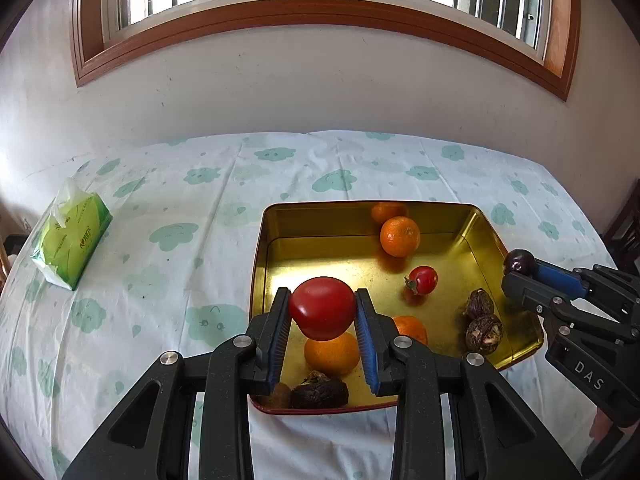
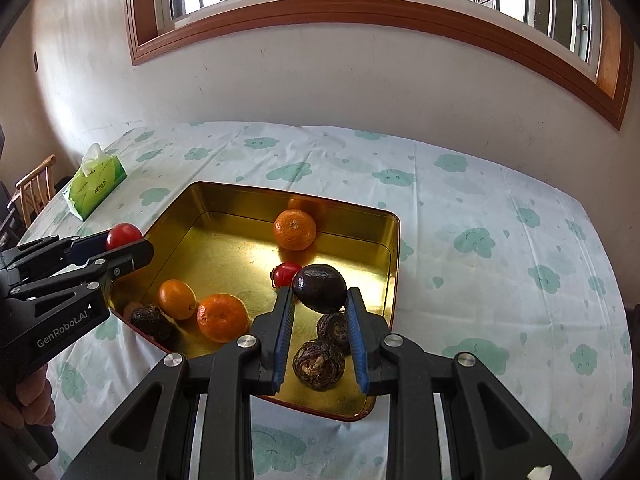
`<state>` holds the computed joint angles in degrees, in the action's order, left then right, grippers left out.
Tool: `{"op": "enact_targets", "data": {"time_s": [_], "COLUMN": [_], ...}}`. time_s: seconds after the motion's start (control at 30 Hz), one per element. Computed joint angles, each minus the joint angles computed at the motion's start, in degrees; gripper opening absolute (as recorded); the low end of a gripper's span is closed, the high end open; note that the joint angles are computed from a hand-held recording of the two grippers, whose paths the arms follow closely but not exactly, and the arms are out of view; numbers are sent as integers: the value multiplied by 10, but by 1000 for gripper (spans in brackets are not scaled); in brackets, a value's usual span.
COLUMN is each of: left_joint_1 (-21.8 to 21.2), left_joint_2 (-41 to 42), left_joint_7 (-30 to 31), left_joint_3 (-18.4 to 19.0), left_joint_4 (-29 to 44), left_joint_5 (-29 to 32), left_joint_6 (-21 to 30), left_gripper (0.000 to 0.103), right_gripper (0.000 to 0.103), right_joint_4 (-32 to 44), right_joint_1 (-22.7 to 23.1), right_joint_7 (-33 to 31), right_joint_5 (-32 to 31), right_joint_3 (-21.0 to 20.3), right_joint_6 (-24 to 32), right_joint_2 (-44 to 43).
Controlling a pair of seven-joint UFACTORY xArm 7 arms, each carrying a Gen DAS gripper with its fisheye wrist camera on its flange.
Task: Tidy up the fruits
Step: 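Lower both fruits into the tin and open both grippers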
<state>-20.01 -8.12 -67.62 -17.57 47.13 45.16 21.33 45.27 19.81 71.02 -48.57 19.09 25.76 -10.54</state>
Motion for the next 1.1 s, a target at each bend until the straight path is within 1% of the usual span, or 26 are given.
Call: {"op": "enact_targets", "data": {"time_s": [0.13, 0.33, 0.5, 0.9, 1.03, 1.1], "left_joint_1": [-5, -16, -24, -35, -39, -41], "left_joint_2": [20, 43, 55, 75, 82, 84], "left_joint_7": [16, 21, 23, 23, 12, 13], "left_joint_3": [7, 19, 30, 45, 49, 52], "left_joint_4": [9, 19, 24, 26, 28, 28], "left_joint_5": [-13, -14, -17, -20, -4, -7], "left_joint_6": [-4, -4, -9, -12, -14, -16], "left_gripper": [32, 32, 32, 32, 32, 32], "right_gripper": [24, 24, 24, 25, 25, 26], "right_joint_4": [8, 20, 27, 34, 36, 37], "right_joint_1": [0, 8, 19, 32, 35, 36], "right_joint_7": [-10, -8, -21, -26, -28, -25], "right_joint_5": [5, -4, 6, 12, 12, 10], "right_joint_3": [-9, -24, -39, -58, -61, -61], "right_joint_6": [-6, -13, -17, -21, -21, -21], "right_joint_2": [21, 51, 71, 90, 93, 94]}}
